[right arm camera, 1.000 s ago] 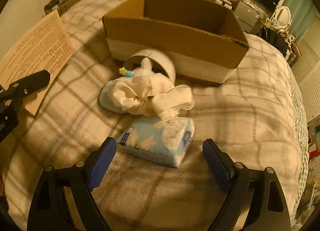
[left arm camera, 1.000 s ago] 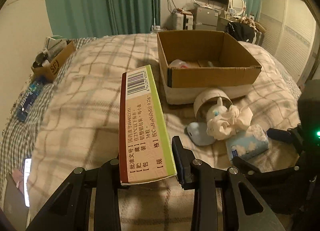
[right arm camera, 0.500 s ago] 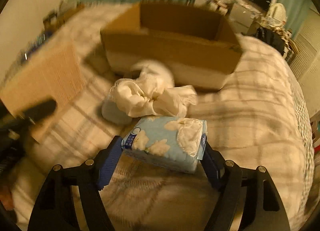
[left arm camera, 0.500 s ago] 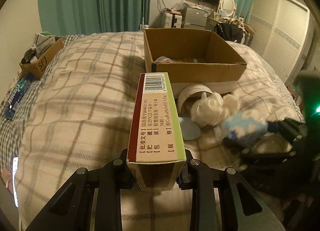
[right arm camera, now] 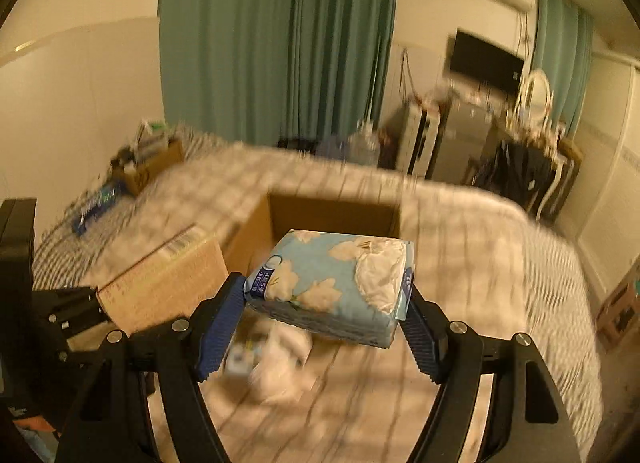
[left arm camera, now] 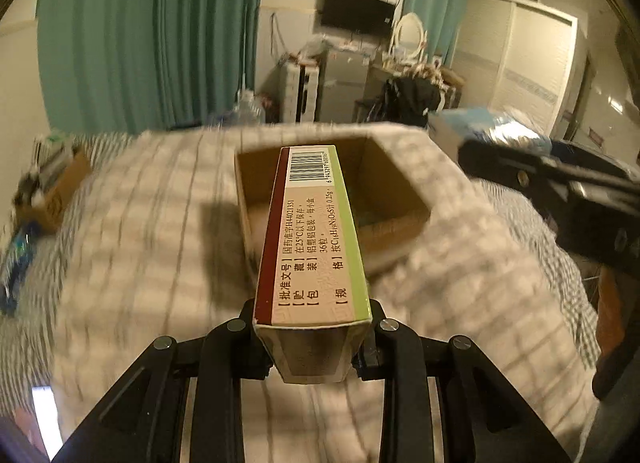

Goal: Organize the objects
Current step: 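Grasp the blue tissue pack with the right gripper while the left holds the medicine box, then release the medicine box and tissue pack into the cardboard box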

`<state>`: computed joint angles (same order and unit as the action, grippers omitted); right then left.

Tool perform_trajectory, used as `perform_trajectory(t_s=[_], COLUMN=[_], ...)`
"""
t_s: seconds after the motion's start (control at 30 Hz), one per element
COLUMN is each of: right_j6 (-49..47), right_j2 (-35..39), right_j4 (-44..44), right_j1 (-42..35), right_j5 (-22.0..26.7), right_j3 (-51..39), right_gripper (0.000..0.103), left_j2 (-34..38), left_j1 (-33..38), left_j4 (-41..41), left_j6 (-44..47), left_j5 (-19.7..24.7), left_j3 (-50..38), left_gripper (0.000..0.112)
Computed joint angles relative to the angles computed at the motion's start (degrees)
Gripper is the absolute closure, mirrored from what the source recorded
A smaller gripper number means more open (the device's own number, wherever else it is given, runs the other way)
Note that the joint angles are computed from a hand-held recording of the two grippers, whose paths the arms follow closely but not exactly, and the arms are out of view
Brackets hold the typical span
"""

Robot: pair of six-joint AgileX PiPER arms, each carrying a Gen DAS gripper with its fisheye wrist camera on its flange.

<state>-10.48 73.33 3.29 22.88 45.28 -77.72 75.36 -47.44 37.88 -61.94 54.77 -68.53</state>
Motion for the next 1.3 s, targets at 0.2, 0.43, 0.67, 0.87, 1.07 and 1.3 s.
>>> perform_trajectory(t_s=[0.2,0.43,0.67,0.87,1.07,1.3], right_j6=[-1.79,3.31,1.78,3.06,3.37,1.85], right_j2=[17.00,37.92,39.06,38.14,29.71,14.22], right_j4=[4.75,3.90,6.14,6.63,3.51,1.25], right_j1=[-3.63,-6.54,-8.45,-9.00,-7.63,-7.23], right_j5=[8.15,17.23,9.68,7.28,3.93,3.67], right_j3=[-26.38,-50.14,-37.60,-35.80,-30.33,-22.10], right_gripper=[0.029,0.029,0.029,0.012,0.008,0.004], left_j2=[10.09,22.46,25.86,24.98,18.11,7.16], left_j1=[9.68,15.25,17.31,17.65,16.33,8.70], left_j4=[-3.29,0.64,-4.76,-5.19,-0.28,7.45], left_j6=[12.45,14.88,16.74,17.95,12.05,6.62], left_j5=[-0.17,-5.72,-11.10,-12.03,-11.90,2.32], left_j3=[-18.10,-26.57,-21.46,-19.70,-16.38,-14.61], left_gripper=[0.084,0.084,0.084,0.055,0.018,0.009])
